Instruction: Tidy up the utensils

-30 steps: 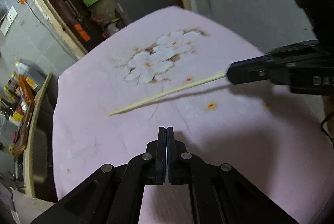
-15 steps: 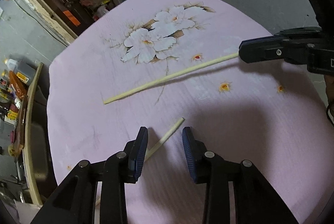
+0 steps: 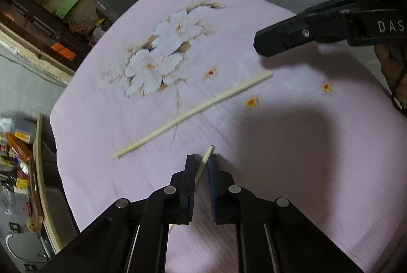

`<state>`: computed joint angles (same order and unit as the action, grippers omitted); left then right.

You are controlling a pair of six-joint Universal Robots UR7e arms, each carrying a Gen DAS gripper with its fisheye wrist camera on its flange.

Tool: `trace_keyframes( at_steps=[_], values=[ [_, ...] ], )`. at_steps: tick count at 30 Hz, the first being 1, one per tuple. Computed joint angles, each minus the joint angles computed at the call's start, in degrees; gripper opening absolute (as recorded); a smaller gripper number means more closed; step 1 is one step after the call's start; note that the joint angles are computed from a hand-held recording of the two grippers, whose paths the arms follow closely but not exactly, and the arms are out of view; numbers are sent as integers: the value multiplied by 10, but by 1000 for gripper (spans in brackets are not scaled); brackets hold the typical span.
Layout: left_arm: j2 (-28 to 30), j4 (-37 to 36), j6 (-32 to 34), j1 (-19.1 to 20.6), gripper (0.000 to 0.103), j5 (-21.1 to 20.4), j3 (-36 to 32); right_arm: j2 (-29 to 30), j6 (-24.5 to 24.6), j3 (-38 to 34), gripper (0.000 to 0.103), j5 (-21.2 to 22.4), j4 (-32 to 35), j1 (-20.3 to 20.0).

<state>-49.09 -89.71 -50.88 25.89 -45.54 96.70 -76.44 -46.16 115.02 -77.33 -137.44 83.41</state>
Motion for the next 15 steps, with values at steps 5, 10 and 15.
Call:
trace_keyframes(
  at_steps=[5,10,15],
  values=[
    [5,-29,20,2,9,15,-5,-4,13,5,6,1,-19,-4],
    [6,-50,44,-1,8,14,-6,-7,12,5,6,-7,-16,-4],
    [4,-55,43,-3,8,14,1,-1,-10,-3,6,-37,13,0]
  ],
)
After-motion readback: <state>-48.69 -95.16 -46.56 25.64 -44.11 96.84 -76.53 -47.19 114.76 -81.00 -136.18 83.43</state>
